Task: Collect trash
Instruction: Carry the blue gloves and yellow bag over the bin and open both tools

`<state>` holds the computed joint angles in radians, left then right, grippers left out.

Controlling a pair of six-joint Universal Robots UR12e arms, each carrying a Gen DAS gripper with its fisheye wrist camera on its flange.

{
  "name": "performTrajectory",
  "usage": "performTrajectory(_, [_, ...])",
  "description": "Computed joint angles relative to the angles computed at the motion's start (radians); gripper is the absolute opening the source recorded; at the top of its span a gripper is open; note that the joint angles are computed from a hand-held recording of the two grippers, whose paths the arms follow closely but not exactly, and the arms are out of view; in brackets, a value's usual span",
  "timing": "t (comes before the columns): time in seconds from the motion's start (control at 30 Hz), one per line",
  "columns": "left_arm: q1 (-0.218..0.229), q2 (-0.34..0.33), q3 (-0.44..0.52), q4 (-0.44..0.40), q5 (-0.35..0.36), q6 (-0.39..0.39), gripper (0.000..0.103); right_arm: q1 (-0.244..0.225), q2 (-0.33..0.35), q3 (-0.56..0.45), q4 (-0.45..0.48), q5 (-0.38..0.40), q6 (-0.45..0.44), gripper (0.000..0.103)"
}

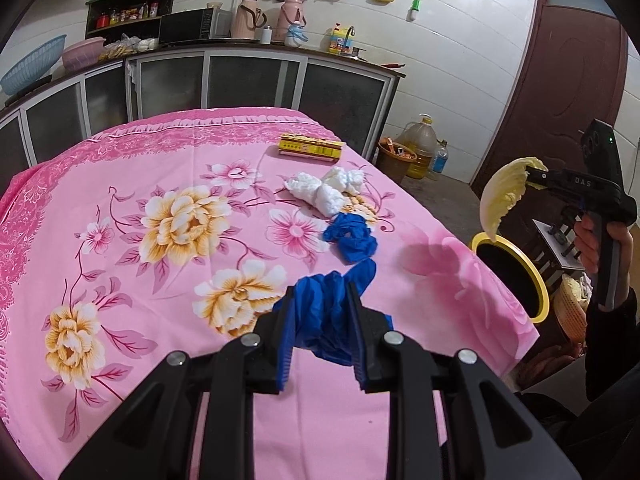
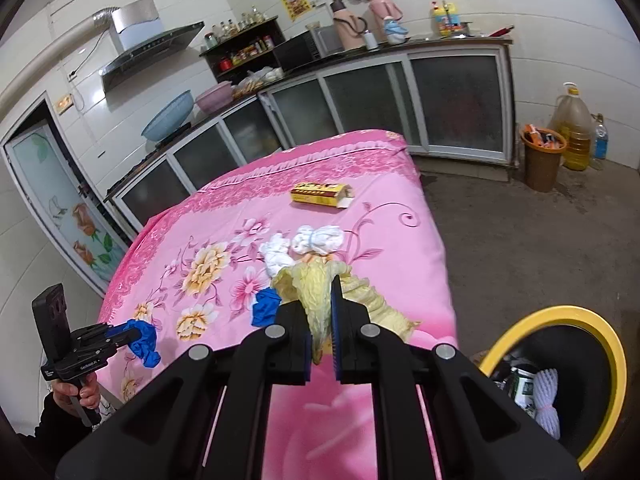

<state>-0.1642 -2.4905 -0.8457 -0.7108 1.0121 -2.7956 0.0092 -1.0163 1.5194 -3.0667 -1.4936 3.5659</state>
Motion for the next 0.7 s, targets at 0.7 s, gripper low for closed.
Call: performTrajectory(0.7, [-0.120,-0.036,0.115,-0.153,-0.087,0.217,0.022,-0.065,-0.152,0.282,-0.155,-0.149,0.132,0.008])
